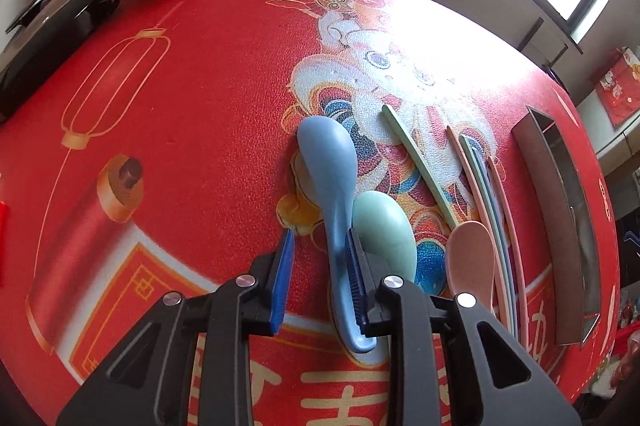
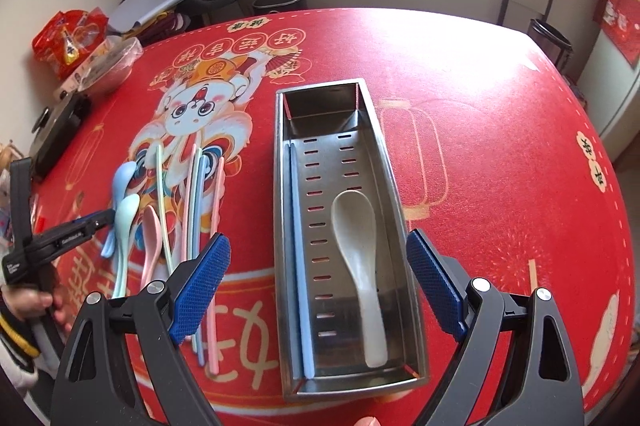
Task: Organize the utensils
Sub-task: 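Move the left gripper to the blue spoon and grasp its handle, then lift the blue spoon off the table with the left gripper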
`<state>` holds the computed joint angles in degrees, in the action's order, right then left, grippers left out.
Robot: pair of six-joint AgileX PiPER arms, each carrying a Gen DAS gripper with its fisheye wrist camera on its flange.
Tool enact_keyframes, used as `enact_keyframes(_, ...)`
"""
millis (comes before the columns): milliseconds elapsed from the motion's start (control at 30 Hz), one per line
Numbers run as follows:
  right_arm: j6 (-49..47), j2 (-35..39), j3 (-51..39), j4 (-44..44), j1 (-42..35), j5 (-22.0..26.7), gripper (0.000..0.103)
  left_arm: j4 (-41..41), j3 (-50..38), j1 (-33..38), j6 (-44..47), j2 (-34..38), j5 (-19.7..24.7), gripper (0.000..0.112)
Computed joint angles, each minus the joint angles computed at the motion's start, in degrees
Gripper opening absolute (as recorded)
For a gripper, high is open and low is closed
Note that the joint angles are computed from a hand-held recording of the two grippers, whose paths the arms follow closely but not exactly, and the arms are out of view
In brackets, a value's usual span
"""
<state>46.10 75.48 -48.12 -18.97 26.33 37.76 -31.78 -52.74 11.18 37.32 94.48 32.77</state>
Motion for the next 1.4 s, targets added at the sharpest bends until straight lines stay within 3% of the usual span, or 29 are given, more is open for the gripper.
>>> enact_keyframes(267,6.6,-1.9,0.8,-3.8,1.5,2.2,0.087,-4.1,-0.8,-0.5,5.0,1.5,-0.4,0.023)
enact_keyframes(400,8.4,-2.9,1.5,-4.3,1.7,2.8,0.087,-5.2,-1.9,0.2,6.0,2.2,3.4,0.017)
enact_keyframes(500,9.4,-3.3,1.9,-4.7,2.1,3.0,0.087,-4.7,-0.6,-1.1,6.8,1.5,1.2,0.017)
enact_keyframes(767,10.6,-3.8,2.2,-4.9,2.9,3.6,0.087,-5.8,-1.8,-1.5,8.2,3.0,0.5,0.017)
enact_keyframes(967,10.7,-3.1,1.7,-4.3,3.3,3.3,0.087,-8.6,-4.0,0.7,9.9,4.7,3.8,0.014)
enact_keyframes(1133,10.9,-1.9,0.3,-5.0,4.9,3.1,0.087,-5.2,-2.9,0.5,9.6,3.0,3.2,0.010)
enact_keyframes(1167,11.0,-1.6,0.2,-5.0,5.0,2.9,0.087,-5.7,-2.3,1.2,10.9,2.3,3.4,0.002)
enact_keyframes(1200,10.9,-1.4,0.0,-4.7,5.0,2.7,0.087,-4.0,-1.8,1.3,10.2,1.7,3.4,0.000)
enact_keyframes(1400,9.7,0.5,-0.7,-2.7,5.0,0.6,0.087,-2.7,0.8,4.2,13.3,-0.9,5.8,0.000)
